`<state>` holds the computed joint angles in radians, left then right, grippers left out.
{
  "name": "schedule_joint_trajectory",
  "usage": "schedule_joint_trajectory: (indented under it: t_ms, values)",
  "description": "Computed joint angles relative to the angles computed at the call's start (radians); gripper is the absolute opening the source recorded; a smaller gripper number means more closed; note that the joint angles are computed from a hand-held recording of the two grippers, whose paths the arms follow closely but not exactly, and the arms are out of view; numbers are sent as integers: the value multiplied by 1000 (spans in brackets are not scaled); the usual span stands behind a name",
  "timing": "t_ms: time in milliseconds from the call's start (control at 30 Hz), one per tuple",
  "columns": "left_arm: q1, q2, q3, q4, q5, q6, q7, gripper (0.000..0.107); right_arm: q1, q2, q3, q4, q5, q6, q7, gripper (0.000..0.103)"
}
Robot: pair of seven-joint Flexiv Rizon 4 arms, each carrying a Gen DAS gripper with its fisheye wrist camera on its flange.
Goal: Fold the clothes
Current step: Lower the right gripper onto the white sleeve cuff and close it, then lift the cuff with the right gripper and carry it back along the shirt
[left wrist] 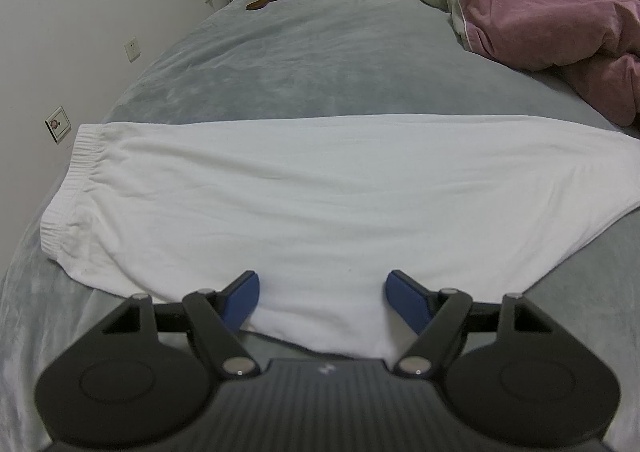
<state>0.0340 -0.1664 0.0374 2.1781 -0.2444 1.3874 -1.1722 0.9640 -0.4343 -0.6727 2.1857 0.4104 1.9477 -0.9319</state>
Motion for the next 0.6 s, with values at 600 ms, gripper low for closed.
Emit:
schedule_joint_trajectory:
  t_ms: [600]
  values:
    - [5, 2, -8, 5, -18, 5, 6, 73, 127, -34, -153, 22, -27, -24, 26, 8]
